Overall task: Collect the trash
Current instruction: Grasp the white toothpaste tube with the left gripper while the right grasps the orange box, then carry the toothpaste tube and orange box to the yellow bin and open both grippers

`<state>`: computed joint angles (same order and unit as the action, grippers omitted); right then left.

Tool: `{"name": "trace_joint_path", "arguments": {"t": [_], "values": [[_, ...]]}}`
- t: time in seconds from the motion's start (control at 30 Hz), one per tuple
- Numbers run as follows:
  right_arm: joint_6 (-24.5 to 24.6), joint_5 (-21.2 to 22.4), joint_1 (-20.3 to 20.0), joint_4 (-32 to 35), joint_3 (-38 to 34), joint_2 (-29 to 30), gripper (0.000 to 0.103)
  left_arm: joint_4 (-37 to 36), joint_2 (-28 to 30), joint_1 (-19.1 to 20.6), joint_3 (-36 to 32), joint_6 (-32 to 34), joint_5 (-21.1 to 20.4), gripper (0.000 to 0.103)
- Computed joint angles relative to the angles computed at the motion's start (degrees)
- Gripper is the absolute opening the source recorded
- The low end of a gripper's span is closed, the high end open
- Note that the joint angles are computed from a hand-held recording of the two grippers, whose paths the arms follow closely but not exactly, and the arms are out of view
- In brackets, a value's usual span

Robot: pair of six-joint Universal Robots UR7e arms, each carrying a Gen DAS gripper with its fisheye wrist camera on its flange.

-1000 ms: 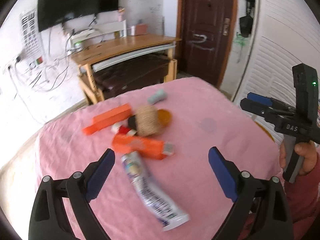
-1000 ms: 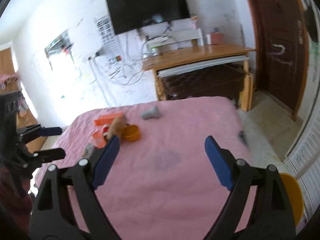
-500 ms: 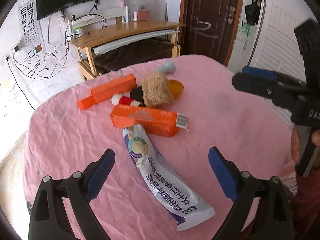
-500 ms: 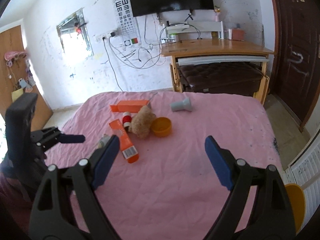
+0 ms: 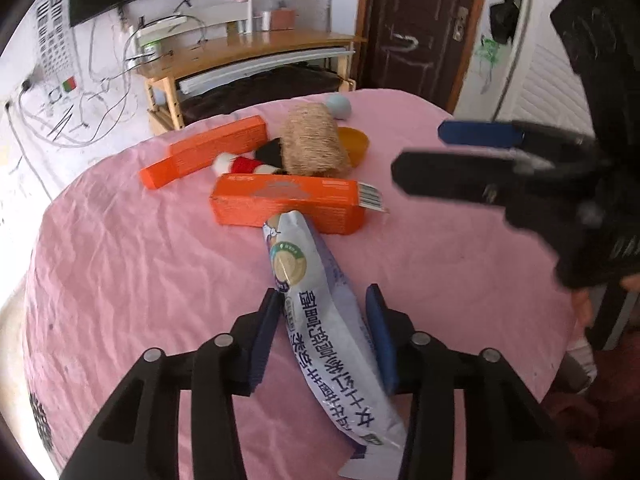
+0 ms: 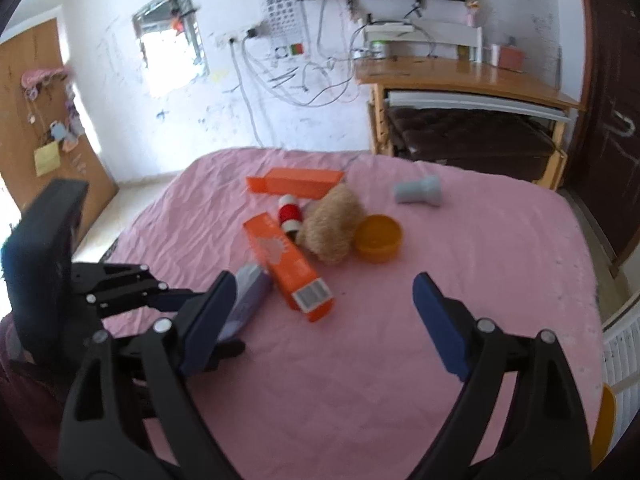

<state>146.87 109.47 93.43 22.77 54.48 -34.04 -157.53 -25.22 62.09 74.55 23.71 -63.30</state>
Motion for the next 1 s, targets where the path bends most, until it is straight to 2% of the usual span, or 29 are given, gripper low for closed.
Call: {"name": "trace_joint_path", "arguments": {"t": [0.2, 0.33, 0.4, 0.53, 0.63, 0.7, 0.73, 0.77, 0.9, 1.0], "values": [[-2.04, 2.42, 1.08, 8.75, -12.26, 8.27, 0.086, -1.37, -2.08, 1.02, 1.75, -0.81, 0.85, 0.033], [-4.42, 6.88, 2.29, 14.31, -21.53, 14.51, 0.086, -2.16, -3.21, 1.59, 2.55, -0.88, 1.57, 0.032], [-5.29, 8.38, 2.62, 15.8, -24.52, 16.55, 0.077, -2.24, -3.62, 2.11, 2.63, -1.04, 1.74, 0.032], [-5.5, 9.86, 3.09, 22.36, -33.91, 22.06, 0.069, -2.33, -4.43, 2.89, 2.8, -1.37, 1.72, 0.032], [-5.21, 10.42, 3.25, 26.81, -40.17, 25.53, 0.053, -2.76, -4.93, 3.32, 3.25, -1.13, 1.5, 0.032], [-4.84, 10.09, 3.23, 27.57, -41.17, 26.17, 0.044, -2.89, -5.06, 3.49, 3.46, -0.94, 1.12, 0.032], [-4.74, 9.68, 3.2, 26.9, -40.15, 25.65, 0.034, -3.1, -5.15, 3.62, 3.62, -0.91, 0.86, 0.033], [-4.7, 9.74, 3.28, 26.37, -39.54, 25.38, 0.03, -3.3, -5.22, 3.65, 3.78, -0.88, 0.77, 0.033], [-3.62, 8.07, 3.17, 24.12, -35.48, 23.15, 0.028, -4.42, -5.79, 3.93, 4.73, -2.03, -0.53, 0.032], [-3.14, 5.15, 3.17, 18.61, -26.65, 18.1, 0.028, -5.93, -6.51, 3.98, 5.61, -3.02, -0.65, 0.032]]}}
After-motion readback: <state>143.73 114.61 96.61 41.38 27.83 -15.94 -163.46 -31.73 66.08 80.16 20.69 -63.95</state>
